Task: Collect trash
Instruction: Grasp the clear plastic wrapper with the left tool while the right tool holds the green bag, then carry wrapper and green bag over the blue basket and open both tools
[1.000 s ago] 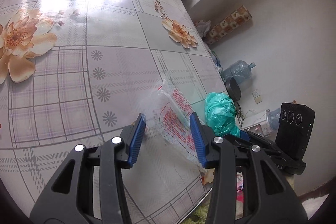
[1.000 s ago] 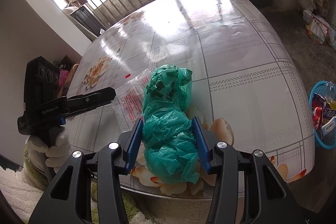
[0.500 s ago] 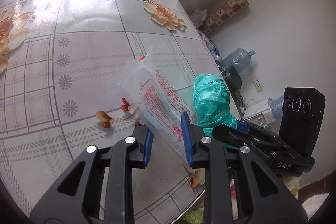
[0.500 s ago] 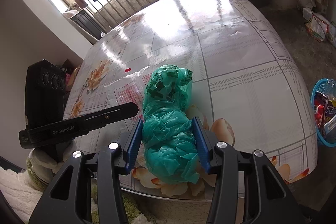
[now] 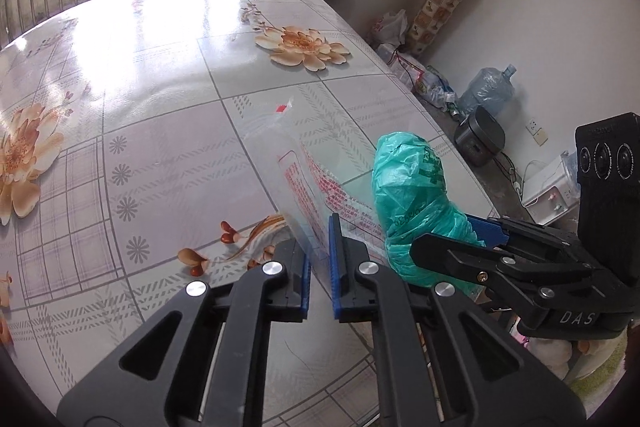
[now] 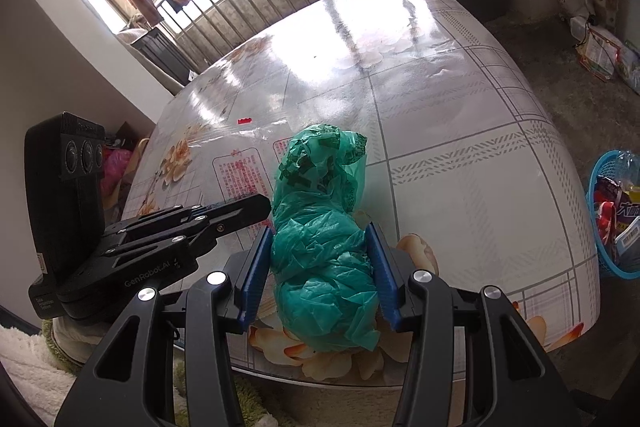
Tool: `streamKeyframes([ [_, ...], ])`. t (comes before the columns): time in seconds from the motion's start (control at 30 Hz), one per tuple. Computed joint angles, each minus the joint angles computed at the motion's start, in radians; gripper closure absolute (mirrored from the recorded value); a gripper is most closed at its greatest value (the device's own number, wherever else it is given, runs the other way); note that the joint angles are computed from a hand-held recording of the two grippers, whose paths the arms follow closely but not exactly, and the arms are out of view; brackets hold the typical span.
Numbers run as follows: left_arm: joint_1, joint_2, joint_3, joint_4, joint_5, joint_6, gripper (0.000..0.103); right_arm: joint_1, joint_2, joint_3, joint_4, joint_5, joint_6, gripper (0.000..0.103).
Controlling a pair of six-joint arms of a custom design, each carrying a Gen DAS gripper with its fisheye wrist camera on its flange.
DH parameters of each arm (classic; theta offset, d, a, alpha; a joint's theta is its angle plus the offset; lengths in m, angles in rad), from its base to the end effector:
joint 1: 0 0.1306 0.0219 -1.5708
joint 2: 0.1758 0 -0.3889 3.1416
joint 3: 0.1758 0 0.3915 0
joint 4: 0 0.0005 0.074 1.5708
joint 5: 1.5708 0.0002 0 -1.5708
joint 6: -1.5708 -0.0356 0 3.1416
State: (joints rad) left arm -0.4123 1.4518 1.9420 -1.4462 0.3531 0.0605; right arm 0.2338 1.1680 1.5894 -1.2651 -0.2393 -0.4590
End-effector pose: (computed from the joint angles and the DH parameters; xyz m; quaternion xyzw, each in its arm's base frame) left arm 0.4082 -0.1925 0.6153 0.2165 0.9145 -0.2325 0.2504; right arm 0.3519 0.0920 0.5884 0.0621 0.9269 0.2248 0.2942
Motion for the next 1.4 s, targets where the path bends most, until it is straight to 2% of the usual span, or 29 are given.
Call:
streamKeyframes([
  [0.47, -0.024, -0.04, 0.004, 0.037, -0.051, -0.039, 0.098, 0.0, -0.037, 0.014, 0.02, 0.061, -0.033, 0.056],
  [0.83, -0.055, -0.055, 0.033, 0.043, -0.078, -0.041, 0.101, -0.037, -0.092, 0.001, 0.05, 0.088, -0.041, 0.056],
  [0.97, -0.071, -0.04, 0.083, 0.046, -0.067, -0.051, 0.101, -0.106, -0.13, 0.005, 0.065, 0.09, -0.046, 0.056],
  [1.17, -0.121, 0.033, 0.217, 0.027, -0.034, -0.072, 0.102, -0.248, -0.213, 0.004, 0.071, 0.146, -0.057, 0.056],
  [1.3, -0.171, 0.114, 0.342, -0.01, 0.0, -0.084, 0.102, -0.396, -0.272, -0.024, 0.071, 0.148, -0.053, 0.056],
  [1.4, -0.216, 0.205, 0.482, -0.061, 0.025, -0.095, 0.102, -0.548, -0.305, -0.055, 0.069, 0.102, -0.043, 0.056],
])
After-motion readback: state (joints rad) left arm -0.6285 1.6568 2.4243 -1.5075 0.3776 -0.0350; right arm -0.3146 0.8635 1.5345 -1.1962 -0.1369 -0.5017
